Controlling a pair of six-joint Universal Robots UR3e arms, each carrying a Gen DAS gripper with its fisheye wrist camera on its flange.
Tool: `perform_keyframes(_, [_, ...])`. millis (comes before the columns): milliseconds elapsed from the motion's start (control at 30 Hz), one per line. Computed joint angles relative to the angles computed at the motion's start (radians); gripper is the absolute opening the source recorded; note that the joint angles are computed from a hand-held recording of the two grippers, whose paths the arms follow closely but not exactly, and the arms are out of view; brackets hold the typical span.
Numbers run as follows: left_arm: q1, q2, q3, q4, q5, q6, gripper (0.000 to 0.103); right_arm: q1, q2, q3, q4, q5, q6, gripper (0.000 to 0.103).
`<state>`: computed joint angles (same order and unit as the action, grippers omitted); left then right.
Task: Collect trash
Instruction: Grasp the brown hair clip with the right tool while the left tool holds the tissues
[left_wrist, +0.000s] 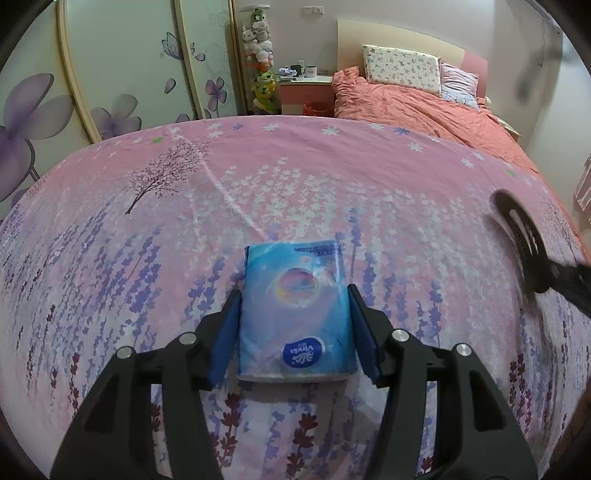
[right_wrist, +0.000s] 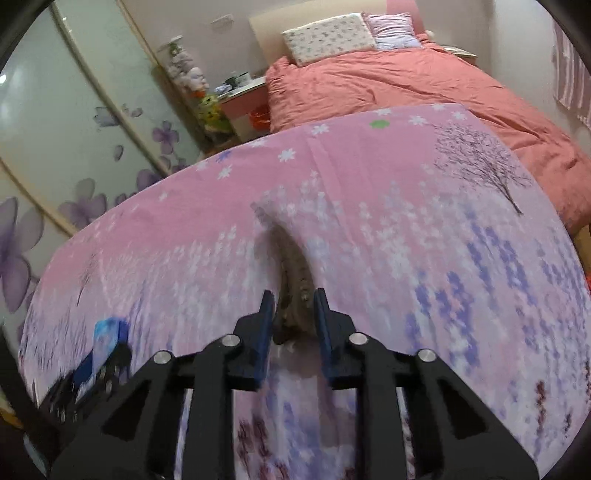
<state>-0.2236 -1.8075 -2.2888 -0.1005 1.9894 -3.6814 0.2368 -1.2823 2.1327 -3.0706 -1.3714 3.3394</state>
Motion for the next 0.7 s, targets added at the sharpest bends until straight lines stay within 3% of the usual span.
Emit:
perform_keyframes(167, [0.002, -0.001, 0.0, 0.002, -0.001, 0.002, 0.056, -0.062, -0.175, 0.193, 0.013, 0.031, -0.095, 0.021])
perform_keyframes(267, [0.002, -0.001, 0.0, 0.003, -0.001, 0.003, 0.056, -0.064, -0.235, 0.252, 0.008, -0.003, -0.134, 0.021])
perform_keyframes(567, [0.004, 0.0, -0.002, 0.005, -0.003, 0.004, 0.056, -0.039, -0.101, 0.167, -0.059, -0.014, -0.119, 0.032])
perform_keyframes(700, [0.003, -0.002, -0.001, 0.006, -0.004, 0.003, 0.056, -0.026, -0.058, 0.132, -0.072, -0.027, -0.105, 0.042])
